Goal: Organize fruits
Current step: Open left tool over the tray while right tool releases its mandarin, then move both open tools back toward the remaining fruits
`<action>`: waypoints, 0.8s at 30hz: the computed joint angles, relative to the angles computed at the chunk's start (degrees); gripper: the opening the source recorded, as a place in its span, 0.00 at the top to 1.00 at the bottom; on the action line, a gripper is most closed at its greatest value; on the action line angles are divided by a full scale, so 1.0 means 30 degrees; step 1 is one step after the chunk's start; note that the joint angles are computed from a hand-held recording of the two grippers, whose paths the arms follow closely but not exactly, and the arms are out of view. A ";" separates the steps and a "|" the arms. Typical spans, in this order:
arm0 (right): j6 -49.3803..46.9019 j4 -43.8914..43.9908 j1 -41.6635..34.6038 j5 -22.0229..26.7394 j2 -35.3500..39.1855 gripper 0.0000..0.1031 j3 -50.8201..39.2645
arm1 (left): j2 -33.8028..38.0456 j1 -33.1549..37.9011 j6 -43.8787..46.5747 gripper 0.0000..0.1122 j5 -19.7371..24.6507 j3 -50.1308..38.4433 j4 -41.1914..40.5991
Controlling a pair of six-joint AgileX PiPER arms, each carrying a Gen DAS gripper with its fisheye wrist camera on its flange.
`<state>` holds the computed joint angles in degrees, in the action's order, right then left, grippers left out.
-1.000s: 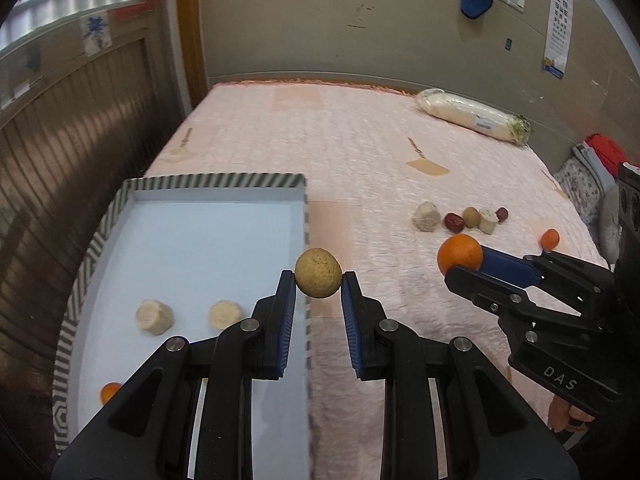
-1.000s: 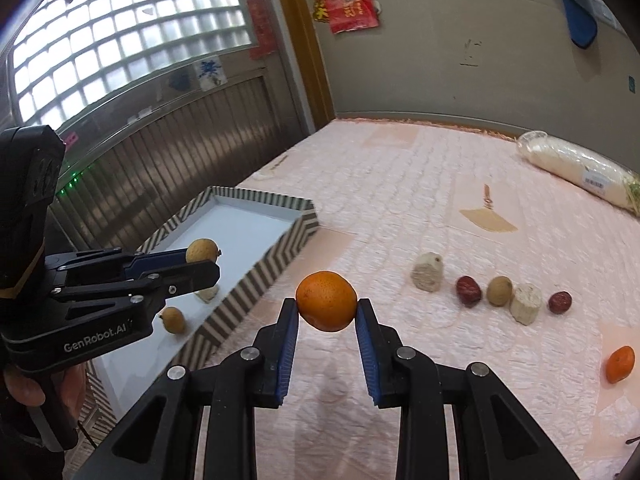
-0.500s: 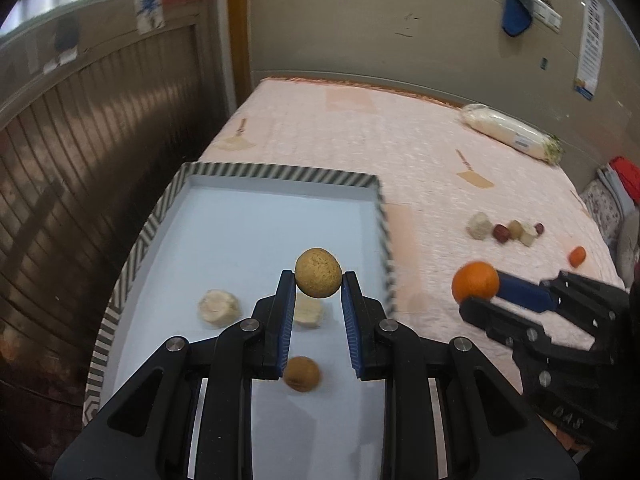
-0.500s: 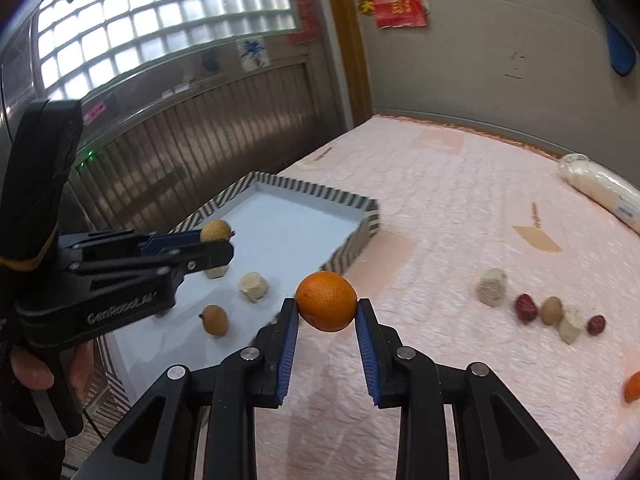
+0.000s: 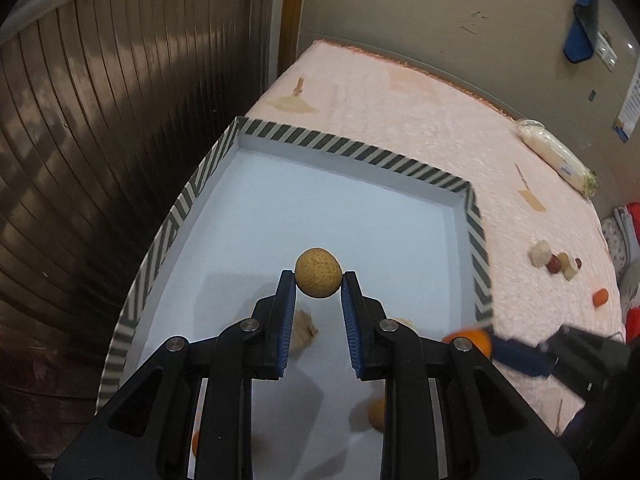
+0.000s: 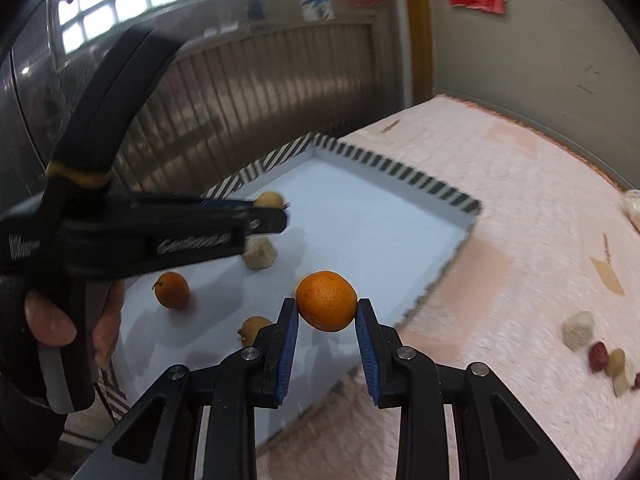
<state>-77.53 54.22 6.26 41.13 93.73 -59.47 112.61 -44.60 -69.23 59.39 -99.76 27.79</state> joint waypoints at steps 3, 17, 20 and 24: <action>0.0585 -0.0773 0.0831 -0.0689 0.0339 0.73 -0.0106 | 0.0449 0.0445 0.0508 0.80 0.0089 -0.0478 -0.0666; 0.0498 -0.0655 0.0247 0.0930 0.1024 0.72 -0.0363 | 0.0462 0.0289 -0.0391 0.54 0.0564 -0.0515 -0.0502; -0.0302 0.0199 -0.0404 0.1383 0.0477 0.70 0.0150 | 0.0253 -0.0215 -0.1174 0.52 0.0924 -0.0589 0.0270; -0.1391 0.1313 -0.2069 0.2111 -0.0638 0.69 0.1055 | 0.0584 -0.1162 -0.1863 0.52 0.2104 -0.1783 0.1342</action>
<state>-81.70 58.16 0.05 47.46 91.81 -56.30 114.36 -48.09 -74.82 65.71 -105.11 31.81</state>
